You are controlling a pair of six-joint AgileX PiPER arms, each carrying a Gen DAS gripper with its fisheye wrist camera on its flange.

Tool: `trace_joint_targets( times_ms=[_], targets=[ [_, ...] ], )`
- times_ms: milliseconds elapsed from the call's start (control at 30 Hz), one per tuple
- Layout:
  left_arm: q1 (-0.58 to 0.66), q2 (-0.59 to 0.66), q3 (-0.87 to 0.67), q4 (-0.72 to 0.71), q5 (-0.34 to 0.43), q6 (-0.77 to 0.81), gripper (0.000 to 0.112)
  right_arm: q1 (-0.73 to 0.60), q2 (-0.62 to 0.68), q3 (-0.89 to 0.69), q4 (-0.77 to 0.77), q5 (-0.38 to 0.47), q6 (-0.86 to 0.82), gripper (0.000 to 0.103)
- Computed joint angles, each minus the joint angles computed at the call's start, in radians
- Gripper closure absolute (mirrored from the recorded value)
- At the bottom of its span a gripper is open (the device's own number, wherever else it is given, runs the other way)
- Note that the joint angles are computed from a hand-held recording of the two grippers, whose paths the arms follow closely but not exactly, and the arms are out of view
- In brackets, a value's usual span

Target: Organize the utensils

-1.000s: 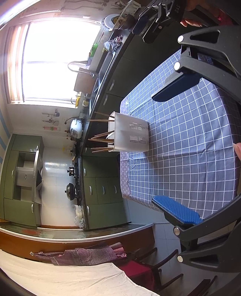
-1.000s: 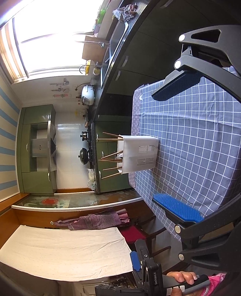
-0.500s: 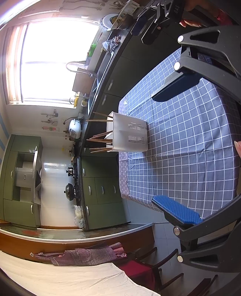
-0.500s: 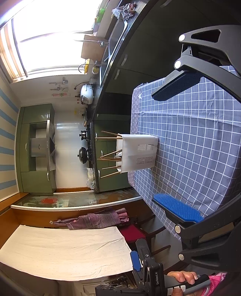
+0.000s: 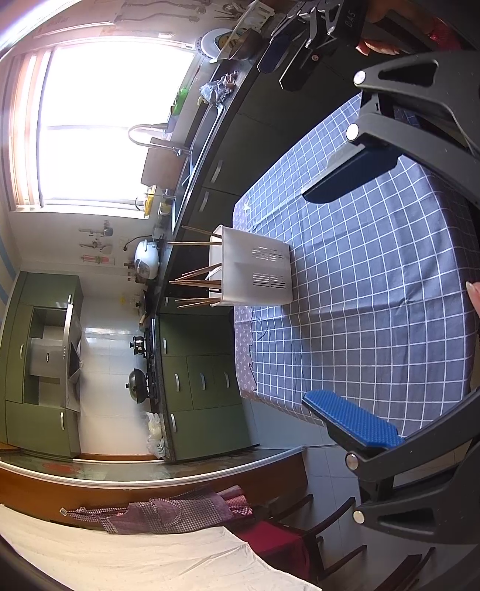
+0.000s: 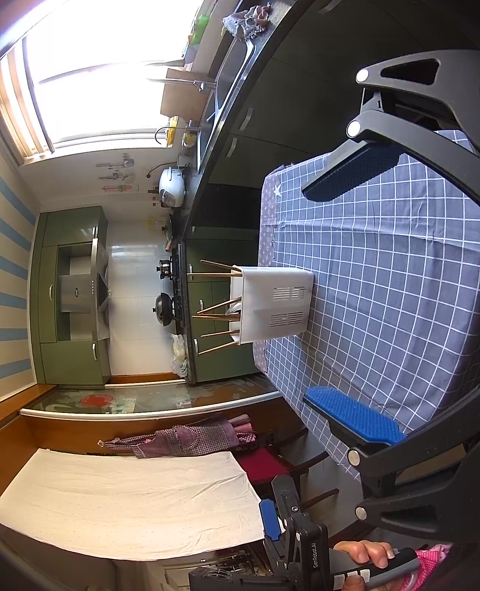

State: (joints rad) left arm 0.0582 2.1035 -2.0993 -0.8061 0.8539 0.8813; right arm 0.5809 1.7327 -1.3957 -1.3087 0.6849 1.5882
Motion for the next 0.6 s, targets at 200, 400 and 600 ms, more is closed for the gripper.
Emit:
trace_joint_targets(
  times_ms=[200, 400, 600],
  targets=[
    [0.000, 0.000, -0.001, 0.002, 0.001, -0.002, 0.016, -0.002, 0.005, 0.002, -0.007, -0.006, 0.011, 0.004],
    [0.000, 0.003, -0.001, 0.007, 0.004, -0.007, 0.016, -0.003, 0.009, 0.003, -0.011, -0.011, 0.016, 0.004],
    [0.005, 0.004, 0.002, 0.001, 0.012, 0.004, 0.016, -0.005, 0.013, 0.000, -0.004, -0.014, 0.009, 0.004]
  ],
)
